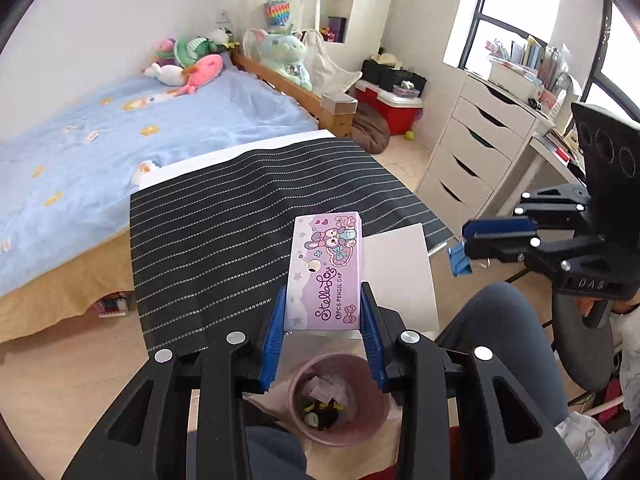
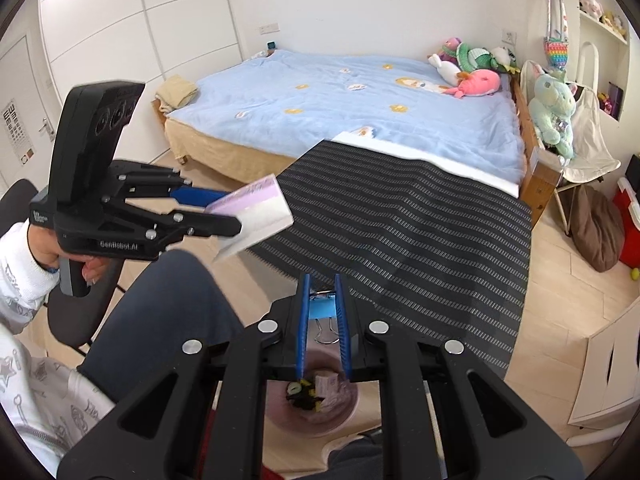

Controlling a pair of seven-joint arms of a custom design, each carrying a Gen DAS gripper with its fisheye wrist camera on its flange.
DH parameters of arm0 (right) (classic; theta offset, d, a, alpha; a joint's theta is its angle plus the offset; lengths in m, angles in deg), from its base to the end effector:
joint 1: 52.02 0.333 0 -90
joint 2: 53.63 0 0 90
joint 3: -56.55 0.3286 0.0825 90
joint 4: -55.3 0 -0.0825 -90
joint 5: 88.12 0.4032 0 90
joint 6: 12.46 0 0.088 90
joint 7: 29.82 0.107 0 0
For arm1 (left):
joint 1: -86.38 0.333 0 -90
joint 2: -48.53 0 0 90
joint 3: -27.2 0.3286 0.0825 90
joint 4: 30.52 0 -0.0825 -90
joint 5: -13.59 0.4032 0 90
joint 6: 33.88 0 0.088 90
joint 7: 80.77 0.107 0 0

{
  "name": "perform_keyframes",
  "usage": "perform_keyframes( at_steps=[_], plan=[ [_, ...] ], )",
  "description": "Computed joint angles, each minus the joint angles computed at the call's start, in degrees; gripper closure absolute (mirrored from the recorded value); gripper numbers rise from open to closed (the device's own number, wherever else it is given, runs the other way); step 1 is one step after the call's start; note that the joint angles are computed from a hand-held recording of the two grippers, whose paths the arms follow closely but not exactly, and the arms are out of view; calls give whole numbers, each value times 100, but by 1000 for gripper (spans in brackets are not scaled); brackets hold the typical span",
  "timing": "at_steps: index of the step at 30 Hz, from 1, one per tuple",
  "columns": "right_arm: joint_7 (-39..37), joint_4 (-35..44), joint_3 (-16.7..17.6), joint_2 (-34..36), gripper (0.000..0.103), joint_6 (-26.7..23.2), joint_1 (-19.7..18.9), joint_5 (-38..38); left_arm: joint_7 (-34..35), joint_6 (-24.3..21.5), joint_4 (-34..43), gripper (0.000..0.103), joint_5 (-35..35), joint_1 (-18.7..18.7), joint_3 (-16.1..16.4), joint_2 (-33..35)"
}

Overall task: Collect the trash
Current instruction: 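Pull the pink card off the clip with the left gripper while the right drops the clip into the wastebasket, then lower the pink card over the wastebasket and open the left gripper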

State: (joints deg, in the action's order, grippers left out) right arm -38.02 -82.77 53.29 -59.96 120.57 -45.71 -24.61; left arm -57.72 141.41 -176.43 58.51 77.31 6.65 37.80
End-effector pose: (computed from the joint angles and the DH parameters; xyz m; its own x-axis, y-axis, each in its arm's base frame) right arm 0.4971 0.0427 0.3644 0.8531 -0.4949 -0.1652 -0.4544 -0.5493 -0.7012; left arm 0.3923 -0.2885 0.3926 -0.1788 -0.9732 0.1447 -0.7627 0.0442 -0.6452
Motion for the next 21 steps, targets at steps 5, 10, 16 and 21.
perform_keyframes(
  at_steps=[5, 10, 16, 21],
  plan=[
    [67, -375, -8, -131, 91, -39, -8, -216, -234, 34, -211, 68, 73, 34, -156, -204],
    [150, -523, 0, -56, 91, -120, 14, -357, -276, 146, -412, 68, -54, 21, -220, -328],
    [152, -540, 27, 15, 42, -14, 37, -277, -185, 193, -556, 68, -246, 63, -290, -435],
    [116, -560, -6, -72, 12, -32, 3, -13, -65, 214, -559, 68, -385, 57, -315, -418]
  ],
)
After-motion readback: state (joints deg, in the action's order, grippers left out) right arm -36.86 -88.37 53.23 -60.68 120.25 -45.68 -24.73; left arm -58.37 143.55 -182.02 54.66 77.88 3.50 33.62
